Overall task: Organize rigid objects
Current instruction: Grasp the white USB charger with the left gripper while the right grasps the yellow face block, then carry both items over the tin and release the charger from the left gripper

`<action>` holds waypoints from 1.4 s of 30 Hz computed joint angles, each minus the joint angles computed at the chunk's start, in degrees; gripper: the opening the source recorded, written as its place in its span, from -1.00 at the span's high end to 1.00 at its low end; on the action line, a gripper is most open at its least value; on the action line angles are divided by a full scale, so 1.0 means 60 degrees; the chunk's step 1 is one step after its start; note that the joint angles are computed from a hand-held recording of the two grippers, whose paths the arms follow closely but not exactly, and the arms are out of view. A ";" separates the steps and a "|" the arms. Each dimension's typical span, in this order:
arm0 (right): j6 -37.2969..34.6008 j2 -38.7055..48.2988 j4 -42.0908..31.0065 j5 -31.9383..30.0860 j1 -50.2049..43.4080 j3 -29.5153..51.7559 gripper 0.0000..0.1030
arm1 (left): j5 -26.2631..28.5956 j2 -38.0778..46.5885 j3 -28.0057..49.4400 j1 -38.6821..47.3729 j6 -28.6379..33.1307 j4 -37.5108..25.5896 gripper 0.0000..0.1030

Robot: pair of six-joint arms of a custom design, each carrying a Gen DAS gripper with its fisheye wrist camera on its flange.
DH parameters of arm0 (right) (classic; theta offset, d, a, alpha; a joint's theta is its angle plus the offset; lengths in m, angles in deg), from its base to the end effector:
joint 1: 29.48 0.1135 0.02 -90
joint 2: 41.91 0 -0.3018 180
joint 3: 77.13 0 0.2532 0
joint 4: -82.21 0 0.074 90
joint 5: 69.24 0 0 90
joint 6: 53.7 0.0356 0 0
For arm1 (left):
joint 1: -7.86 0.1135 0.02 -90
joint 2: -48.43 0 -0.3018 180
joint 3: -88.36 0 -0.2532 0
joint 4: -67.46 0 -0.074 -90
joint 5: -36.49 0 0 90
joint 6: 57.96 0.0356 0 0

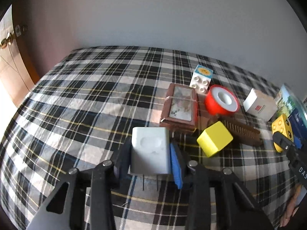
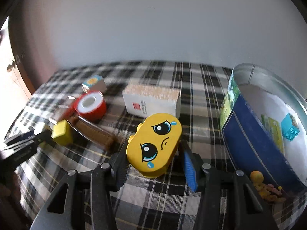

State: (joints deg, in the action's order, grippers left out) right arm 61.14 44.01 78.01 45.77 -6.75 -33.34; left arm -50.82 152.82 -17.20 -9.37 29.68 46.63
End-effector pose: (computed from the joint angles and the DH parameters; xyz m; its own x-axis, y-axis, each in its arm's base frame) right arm 0.2453 0.0865 0.1678 -0.6394 0.1449 -0.7551 0.2068 0.9783 0.0126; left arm 0.3660 -0.1152 0.1945 -0.7527 0.1904 -0.6303 0.2935 0.9539 -0.0624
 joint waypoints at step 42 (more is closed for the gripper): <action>-0.4045 -0.7677 0.1636 -0.0210 -0.3691 -0.3264 -0.02 | -0.0904 -0.1071 -0.1572 -0.3481 -0.1797 0.4898 0.28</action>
